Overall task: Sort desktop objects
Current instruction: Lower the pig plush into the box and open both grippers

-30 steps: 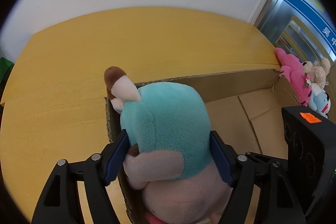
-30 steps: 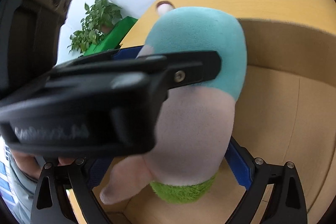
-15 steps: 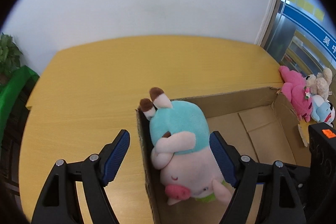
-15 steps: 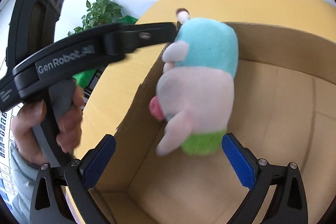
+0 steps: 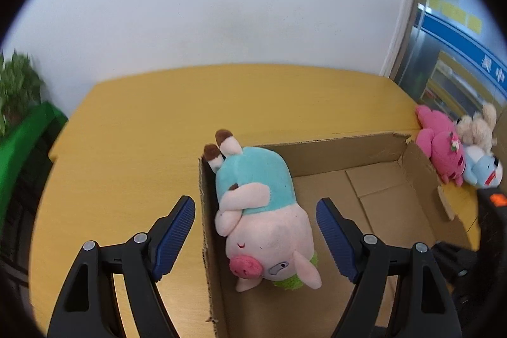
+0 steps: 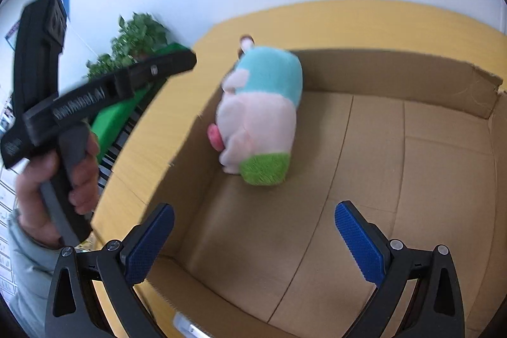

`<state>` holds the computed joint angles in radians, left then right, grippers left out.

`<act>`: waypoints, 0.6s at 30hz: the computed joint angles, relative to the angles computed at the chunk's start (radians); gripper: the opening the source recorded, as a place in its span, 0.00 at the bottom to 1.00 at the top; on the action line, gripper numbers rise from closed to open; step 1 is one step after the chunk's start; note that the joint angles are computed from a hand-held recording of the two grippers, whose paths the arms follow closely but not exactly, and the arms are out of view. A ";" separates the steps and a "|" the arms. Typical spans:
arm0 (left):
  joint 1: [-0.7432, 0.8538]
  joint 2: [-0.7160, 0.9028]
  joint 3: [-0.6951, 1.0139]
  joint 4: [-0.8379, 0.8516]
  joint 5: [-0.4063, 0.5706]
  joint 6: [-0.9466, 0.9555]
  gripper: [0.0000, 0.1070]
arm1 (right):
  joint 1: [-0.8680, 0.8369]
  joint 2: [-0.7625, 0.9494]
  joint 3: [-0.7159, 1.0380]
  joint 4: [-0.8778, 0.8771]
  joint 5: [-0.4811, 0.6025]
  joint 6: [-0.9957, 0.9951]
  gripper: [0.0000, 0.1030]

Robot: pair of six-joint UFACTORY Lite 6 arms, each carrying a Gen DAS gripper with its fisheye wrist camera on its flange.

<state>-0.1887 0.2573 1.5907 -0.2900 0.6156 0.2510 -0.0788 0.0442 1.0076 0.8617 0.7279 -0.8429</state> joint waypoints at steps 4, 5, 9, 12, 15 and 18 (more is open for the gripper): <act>0.040 -0.011 -0.023 -0.041 -0.003 0.039 0.74 | 0.056 0.190 0.184 -0.027 0.009 0.044 1.00; 0.042 -0.016 -0.031 -0.029 -0.007 0.034 0.74 | 0.084 0.270 0.263 -0.057 -0.014 0.080 1.00; 0.075 -0.017 -0.053 -0.067 -0.007 0.086 0.74 | 0.122 0.503 0.482 -0.088 0.008 0.141 1.00; 0.093 -0.010 -0.072 -0.102 -0.016 0.138 0.74 | 0.149 0.618 0.589 -0.155 0.004 0.205 1.00; 0.096 -0.002 -0.088 -0.108 -0.032 0.164 0.74 | 0.175 0.647 0.592 -0.150 -0.017 0.174 0.75; 0.118 0.002 -0.098 -0.168 -0.028 0.216 0.74 | 0.183 0.633 0.560 -0.136 -0.011 0.142 0.54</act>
